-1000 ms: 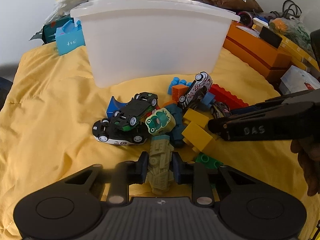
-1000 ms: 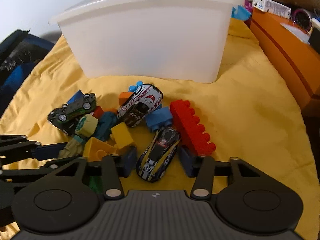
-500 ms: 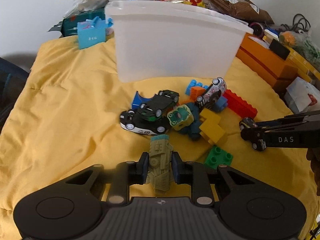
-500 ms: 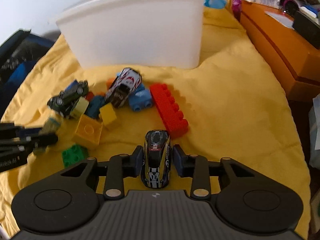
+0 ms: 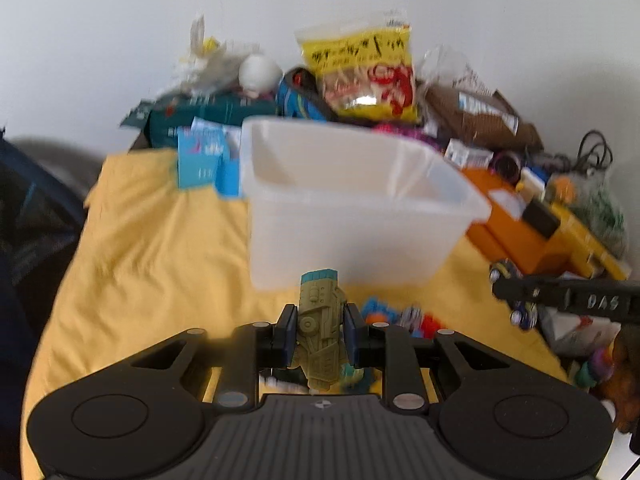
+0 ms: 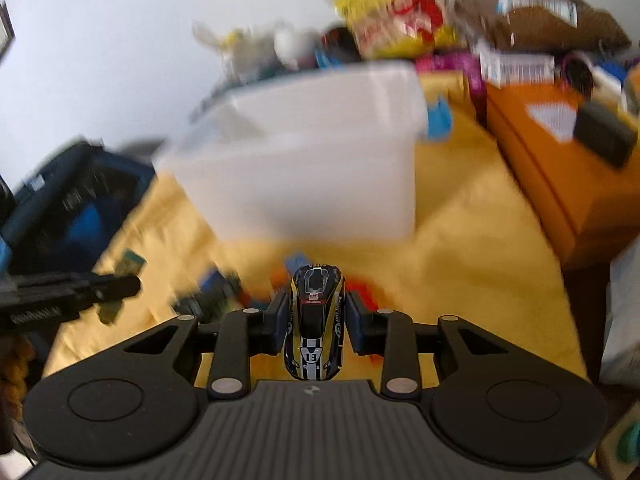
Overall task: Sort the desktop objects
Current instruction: 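Carry the car and olive figure over the white bin and open both tools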
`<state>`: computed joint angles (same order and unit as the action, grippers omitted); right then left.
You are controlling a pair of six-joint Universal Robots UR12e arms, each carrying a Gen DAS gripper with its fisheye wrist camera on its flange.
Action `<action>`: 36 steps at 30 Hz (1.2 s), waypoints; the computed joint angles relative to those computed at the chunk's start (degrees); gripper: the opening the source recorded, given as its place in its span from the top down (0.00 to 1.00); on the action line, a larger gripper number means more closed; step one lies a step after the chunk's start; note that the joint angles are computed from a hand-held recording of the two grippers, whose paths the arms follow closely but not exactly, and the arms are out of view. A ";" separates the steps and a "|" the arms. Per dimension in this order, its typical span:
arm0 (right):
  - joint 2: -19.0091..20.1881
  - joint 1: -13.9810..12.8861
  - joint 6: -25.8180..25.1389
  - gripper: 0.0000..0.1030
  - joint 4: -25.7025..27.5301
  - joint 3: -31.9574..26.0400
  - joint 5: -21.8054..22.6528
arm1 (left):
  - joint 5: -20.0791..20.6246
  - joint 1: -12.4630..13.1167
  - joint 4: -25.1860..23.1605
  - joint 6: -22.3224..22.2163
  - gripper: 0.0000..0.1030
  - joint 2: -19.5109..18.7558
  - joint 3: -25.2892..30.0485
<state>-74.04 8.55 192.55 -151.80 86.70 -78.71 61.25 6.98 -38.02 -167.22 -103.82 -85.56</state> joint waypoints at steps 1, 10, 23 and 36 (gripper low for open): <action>0.38 -0.09 -0.03 0.67 -0.61 -0.91 0.26 | -0.31 -0.06 0.09 0.02 0.74 -0.30 0.85; 3.99 -0.94 -2.50 0.67 -0.83 -10.12 1.89 | -0.33 -1.29 -1.33 0.18 0.74 -4.47 10.35; 9.30 -1.75 -5.85 0.67 10.23 -21.86 4.02 | 0.65 -2.83 -11.94 0.21 0.74 -12.32 25.13; 15.57 -2.05 -6.83 0.67 28.41 -33.38 3.05 | 3.98 -4.56 -23.15 2.87 0.73 -17.69 34.37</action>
<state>-58.47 6.50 185.71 -123.40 53.31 -75.66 65.23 2.42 -61.17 -164.35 -121.51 -51.18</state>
